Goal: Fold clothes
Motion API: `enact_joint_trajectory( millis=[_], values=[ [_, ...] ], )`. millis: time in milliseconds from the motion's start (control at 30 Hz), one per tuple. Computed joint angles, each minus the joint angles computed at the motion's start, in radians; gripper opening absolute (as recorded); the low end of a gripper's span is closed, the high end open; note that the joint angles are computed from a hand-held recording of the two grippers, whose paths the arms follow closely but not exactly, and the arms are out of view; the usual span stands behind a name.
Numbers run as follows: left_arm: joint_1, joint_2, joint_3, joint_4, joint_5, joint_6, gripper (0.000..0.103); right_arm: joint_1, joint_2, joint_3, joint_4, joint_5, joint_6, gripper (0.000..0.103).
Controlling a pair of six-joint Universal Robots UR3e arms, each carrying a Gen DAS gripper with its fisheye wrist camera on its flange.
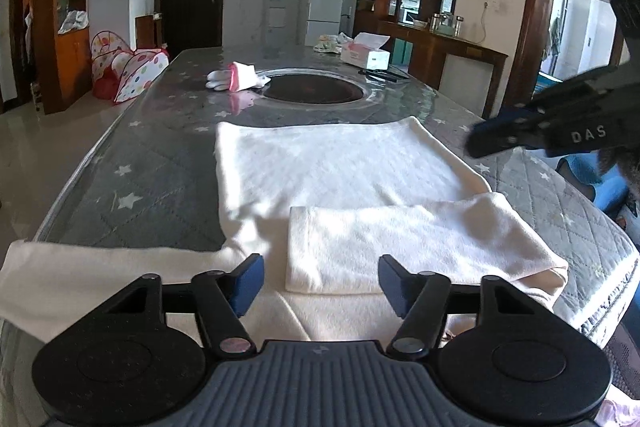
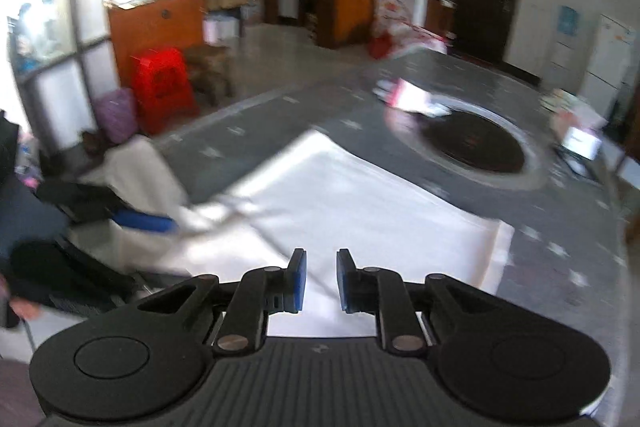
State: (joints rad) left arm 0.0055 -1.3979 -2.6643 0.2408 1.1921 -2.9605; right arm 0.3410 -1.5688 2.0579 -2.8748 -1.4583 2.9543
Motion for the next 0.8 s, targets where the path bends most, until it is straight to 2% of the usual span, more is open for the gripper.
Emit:
enact_joint_trajectory(
  millis=[133, 200, 333, 433, 567, 800],
  values=[
    [-0.017, -0.066, 0.036, 0.011, 0.015, -0.012, 0.042, -0.119, -0.115, 0.107, 0.044, -0.036, -0.040, 0.015],
    [-0.020, -0.087, 0.048, 0.012, 0.015, -0.016, 0.036, -0.162, -0.151, 0.148, 0.055, -0.032, -0.058, 0.015],
    [-0.042, -0.111, 0.060, 0.030, 0.050, -0.029, 0.012, -0.200, -0.190, 0.211, 0.055, -0.006, -0.091, 0.015],
    [-0.035, -0.082, 0.060, -0.001, 0.052, -0.034, 0.006, -0.182, -0.171, 0.236, 0.016, 0.011, -0.107, 0.015],
    [-0.020, -0.010, 0.045, -0.055, 0.050, -0.036, 0.005, -0.128, -0.084, 0.232, -0.075, 0.012, -0.107, 0.015],
    [0.014, 0.030, 0.034, -0.121, 0.028, -0.013, 0.005, -0.091, 0.010, 0.231, -0.147, -0.036, -0.121, 0.016]
  ],
)
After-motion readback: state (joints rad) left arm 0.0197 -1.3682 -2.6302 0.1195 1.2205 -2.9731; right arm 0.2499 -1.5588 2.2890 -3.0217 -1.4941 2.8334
